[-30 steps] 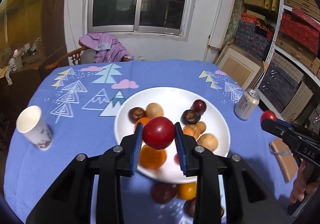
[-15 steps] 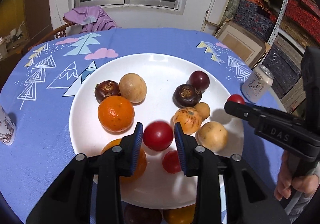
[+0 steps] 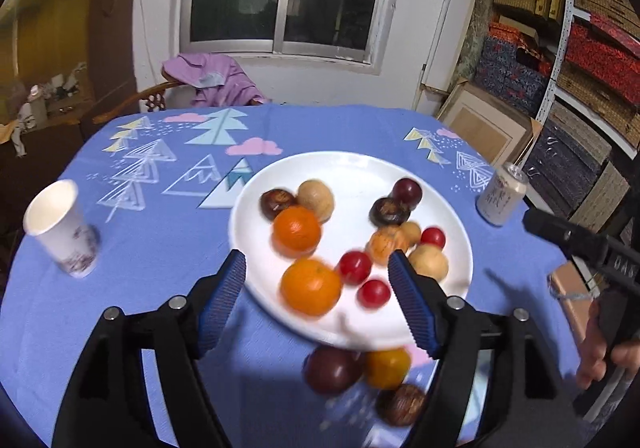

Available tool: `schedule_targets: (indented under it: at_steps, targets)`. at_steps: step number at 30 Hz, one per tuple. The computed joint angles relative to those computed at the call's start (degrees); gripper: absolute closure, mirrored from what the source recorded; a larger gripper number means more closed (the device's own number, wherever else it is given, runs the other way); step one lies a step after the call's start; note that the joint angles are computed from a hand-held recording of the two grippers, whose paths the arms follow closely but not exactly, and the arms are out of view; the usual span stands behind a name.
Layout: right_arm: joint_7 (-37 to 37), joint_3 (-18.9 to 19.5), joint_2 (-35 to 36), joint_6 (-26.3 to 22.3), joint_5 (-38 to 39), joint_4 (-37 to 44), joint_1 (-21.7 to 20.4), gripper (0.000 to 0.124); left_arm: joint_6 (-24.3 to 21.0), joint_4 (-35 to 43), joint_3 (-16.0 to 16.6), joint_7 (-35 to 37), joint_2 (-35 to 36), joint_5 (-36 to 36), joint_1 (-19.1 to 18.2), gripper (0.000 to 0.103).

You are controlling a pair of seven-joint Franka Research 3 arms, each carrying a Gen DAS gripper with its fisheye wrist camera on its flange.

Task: Organize fruits
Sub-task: 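Carry both red tomatoes over the plate and open both tools, then move both open tools back toward the remaining fruits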

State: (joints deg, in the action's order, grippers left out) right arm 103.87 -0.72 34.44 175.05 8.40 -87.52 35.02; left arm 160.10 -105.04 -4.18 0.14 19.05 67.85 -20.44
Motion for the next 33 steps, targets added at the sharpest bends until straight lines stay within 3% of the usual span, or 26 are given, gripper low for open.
schedule_targets:
  at_steps: [3, 7, 10, 17, 25, 28, 33]
  targets:
    - [-0.9, 2.8, -2.9, 2.4, 2.3, -6.8, -2.1, 0.043, -0.1, -8.5, 0.2, -7.2, -5.6, 5.9, -0.9, 0.030]
    - [-1.8, 6.5, -4.9, 2.6, 6.0, -12.0, -5.5, 0.043, 0.3, -16.4, -2.6, -17.0, -10.6, 15.0, -0.3, 0.030]
    - [-3.7, 9.9, -6.2, 5.1, 9.1, -14.8, -8.5, 0.043, -2.2, -19.5, -5.7, -20.1, -12.4, 18.7, -0.1, 0.019]
    - [-5.5, 10.9, -6.5, 6.0, 11.4, -15.5, -9.1, 0.037, -4.9, -17.9, -8.9, -13.6, -9.7, 17.1, -0.4, 0.018]
    - [-6.3, 9.5, -6.5, 5.4, 11.6, -15.1, -7.7, 0.037, -4.7, -15.2, -7.8, -5.8, -6.5, 10.9, -1.3, 0.018]
    - [-6.4, 9.4, -6.5, 5.4, 11.7, -15.1, -7.6, 0.037, -3.9, -15.0, -7.1, -3.6, -5.9, 8.4, -1.4, 0.012]
    - [-6.9, 10.4, -6.7, 5.8, 12.4, -15.6, -8.6, 0.037, -13.2, -17.9, -6.8, -9.3, -10.1, 10.9, -2.6, 0.009]
